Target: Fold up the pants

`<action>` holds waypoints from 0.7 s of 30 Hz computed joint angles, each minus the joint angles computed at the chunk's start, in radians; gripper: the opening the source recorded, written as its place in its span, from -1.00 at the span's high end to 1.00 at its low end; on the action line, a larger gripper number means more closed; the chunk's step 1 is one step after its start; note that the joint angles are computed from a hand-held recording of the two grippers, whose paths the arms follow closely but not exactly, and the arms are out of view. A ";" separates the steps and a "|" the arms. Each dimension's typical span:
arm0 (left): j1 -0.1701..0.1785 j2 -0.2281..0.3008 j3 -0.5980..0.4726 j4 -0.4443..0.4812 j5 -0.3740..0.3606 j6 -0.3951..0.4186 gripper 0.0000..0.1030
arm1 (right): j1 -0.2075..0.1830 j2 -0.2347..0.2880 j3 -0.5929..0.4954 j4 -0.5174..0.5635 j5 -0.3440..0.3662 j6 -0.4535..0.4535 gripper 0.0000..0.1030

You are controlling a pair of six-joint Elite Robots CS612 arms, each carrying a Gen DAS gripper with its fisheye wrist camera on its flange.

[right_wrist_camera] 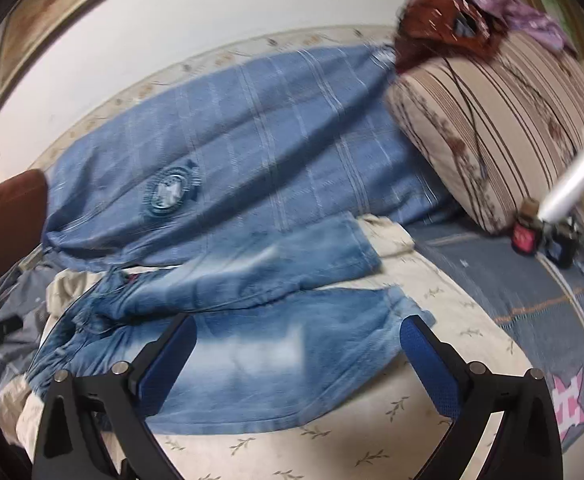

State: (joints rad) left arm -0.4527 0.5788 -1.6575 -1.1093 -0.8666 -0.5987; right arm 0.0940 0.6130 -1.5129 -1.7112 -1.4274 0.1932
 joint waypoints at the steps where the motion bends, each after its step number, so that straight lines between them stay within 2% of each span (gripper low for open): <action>1: 0.009 0.000 0.004 0.005 -0.008 -0.001 -1.00 | -0.003 -0.007 0.013 0.011 -0.001 0.013 -1.00; 5: 0.054 -0.021 0.048 0.023 -0.023 -0.013 -1.00 | -0.014 -0.051 0.090 0.032 -0.015 0.037 -1.00; 11: 0.133 -0.072 0.159 0.051 0.007 -0.066 -1.00 | -0.027 -0.144 0.279 -0.038 -0.002 0.119 -1.00; 15: 0.182 -0.124 0.278 0.000 -0.042 -0.040 -1.00 | -0.033 -0.218 0.432 -0.103 0.032 0.170 -0.99; 18: 0.209 -0.174 0.399 -0.061 -0.100 -0.003 -1.00 | -0.031 -0.283 0.575 -0.143 0.011 0.158 -0.99; 21: 0.228 -0.228 0.536 -0.131 -0.163 0.038 -1.00 | -0.036 -0.322 0.669 -0.152 0.018 0.154 -0.96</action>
State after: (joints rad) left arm -0.2245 0.3506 -1.1215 -1.2401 -1.0299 -0.5606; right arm 0.0584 0.2905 -0.8442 -1.8630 -1.4093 0.3475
